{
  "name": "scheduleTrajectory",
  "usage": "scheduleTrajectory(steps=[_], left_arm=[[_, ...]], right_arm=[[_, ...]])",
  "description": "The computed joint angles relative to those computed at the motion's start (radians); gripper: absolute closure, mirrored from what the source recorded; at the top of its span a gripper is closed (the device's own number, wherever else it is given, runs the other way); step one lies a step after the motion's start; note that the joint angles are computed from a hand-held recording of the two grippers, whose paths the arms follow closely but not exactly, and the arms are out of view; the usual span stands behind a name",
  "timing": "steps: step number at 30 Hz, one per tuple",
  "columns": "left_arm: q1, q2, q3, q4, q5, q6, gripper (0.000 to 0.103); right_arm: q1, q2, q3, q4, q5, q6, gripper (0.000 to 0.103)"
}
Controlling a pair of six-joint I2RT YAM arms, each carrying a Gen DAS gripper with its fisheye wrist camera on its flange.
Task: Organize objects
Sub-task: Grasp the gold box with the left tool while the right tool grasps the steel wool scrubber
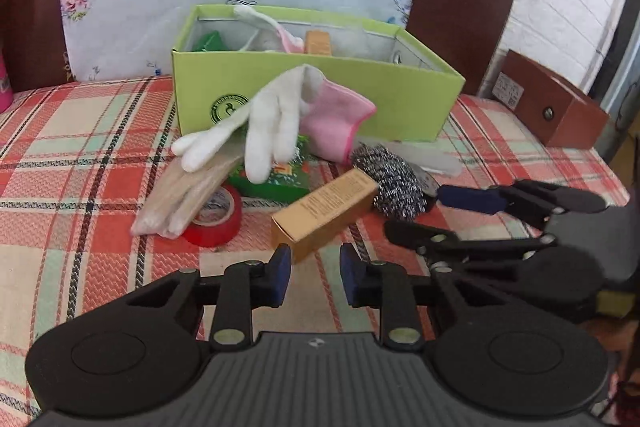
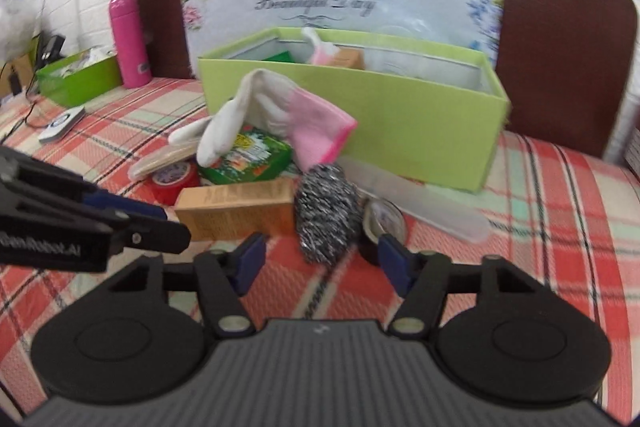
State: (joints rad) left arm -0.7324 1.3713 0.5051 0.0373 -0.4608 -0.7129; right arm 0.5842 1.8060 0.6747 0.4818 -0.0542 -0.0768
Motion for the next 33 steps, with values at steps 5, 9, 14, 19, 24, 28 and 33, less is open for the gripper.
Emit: scheduleTrajectory(steps=[5,9,14,19,24,28,33], left_arm=[[0.04,0.089,0.076,0.02,-0.002,0.078,0.058],[0.057,0.151,0.12,0.029,-0.017,0.105,0.047],[0.08,0.223,0.169,0.041,-0.015,0.137,0.033],[0.067,0.18,0.139,0.01,0.003,0.091,0.034],[0.084,0.056,0.07,0.009,-0.028,0.103,0.034],[0.122,0.067,0.08,0.069,0.037,0.157,0.034],[0.122,0.232,0.217,0.044,0.07,0.283,0.034]], right_arm=[[0.023,0.0,-0.01,0.027,0.075,-0.012,0.088],[-0.019,-0.131,-0.136,0.038,0.03,0.016,0.095],[-0.076,-0.216,-0.188,0.007,-0.074,0.007,0.08],[-0.027,-0.107,-0.127,0.117,0.0,-0.062,0.051],[0.002,0.087,0.058,0.055,0.01,-0.202,0.053],[-0.002,0.045,0.013,0.037,-0.005,-0.193,0.071],[-0.04,-0.148,-0.218,0.064,-0.065,-0.159,0.071]])
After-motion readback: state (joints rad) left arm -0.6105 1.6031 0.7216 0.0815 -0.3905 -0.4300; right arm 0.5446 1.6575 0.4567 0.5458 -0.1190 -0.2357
